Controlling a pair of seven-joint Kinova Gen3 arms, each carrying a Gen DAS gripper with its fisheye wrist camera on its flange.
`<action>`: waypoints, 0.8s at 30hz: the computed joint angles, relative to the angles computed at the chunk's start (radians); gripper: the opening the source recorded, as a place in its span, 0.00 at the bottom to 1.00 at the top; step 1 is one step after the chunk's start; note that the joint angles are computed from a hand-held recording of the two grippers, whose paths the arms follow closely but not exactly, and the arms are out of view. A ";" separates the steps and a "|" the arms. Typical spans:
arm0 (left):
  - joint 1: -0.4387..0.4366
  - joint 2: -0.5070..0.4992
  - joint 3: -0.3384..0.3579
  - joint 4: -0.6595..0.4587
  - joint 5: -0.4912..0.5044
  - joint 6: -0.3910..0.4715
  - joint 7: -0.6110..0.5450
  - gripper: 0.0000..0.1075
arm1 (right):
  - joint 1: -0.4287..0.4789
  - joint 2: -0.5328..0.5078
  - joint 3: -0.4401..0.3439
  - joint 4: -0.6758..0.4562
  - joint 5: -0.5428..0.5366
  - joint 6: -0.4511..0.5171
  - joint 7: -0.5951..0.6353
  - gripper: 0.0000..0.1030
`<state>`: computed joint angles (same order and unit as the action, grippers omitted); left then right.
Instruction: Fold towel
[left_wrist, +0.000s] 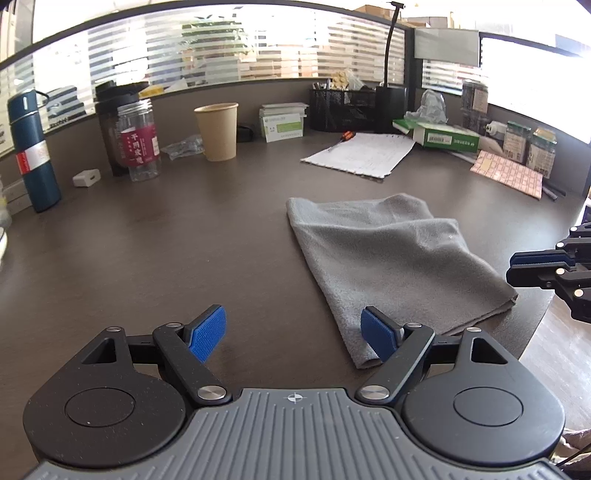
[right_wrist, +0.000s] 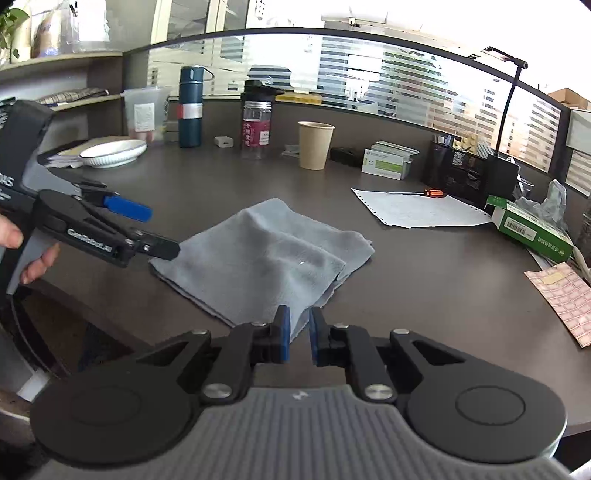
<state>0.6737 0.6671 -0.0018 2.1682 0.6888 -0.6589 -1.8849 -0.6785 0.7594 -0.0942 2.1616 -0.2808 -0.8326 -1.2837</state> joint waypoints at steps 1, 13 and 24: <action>-0.001 0.000 0.001 0.002 -0.001 0.001 0.000 0.80 | 0.006 0.000 -0.009 -0.005 0.002 0.016 0.018 0.14; -0.022 -0.009 0.018 -0.067 -0.047 0.005 -0.051 0.80 | 0.127 0.000 -0.045 -0.047 0.121 0.013 -0.113 0.14; 0.001 0.052 -0.047 -0.186 0.019 0.158 -0.123 0.81 | 0.247 0.093 -0.056 -0.361 0.253 0.304 -0.285 0.14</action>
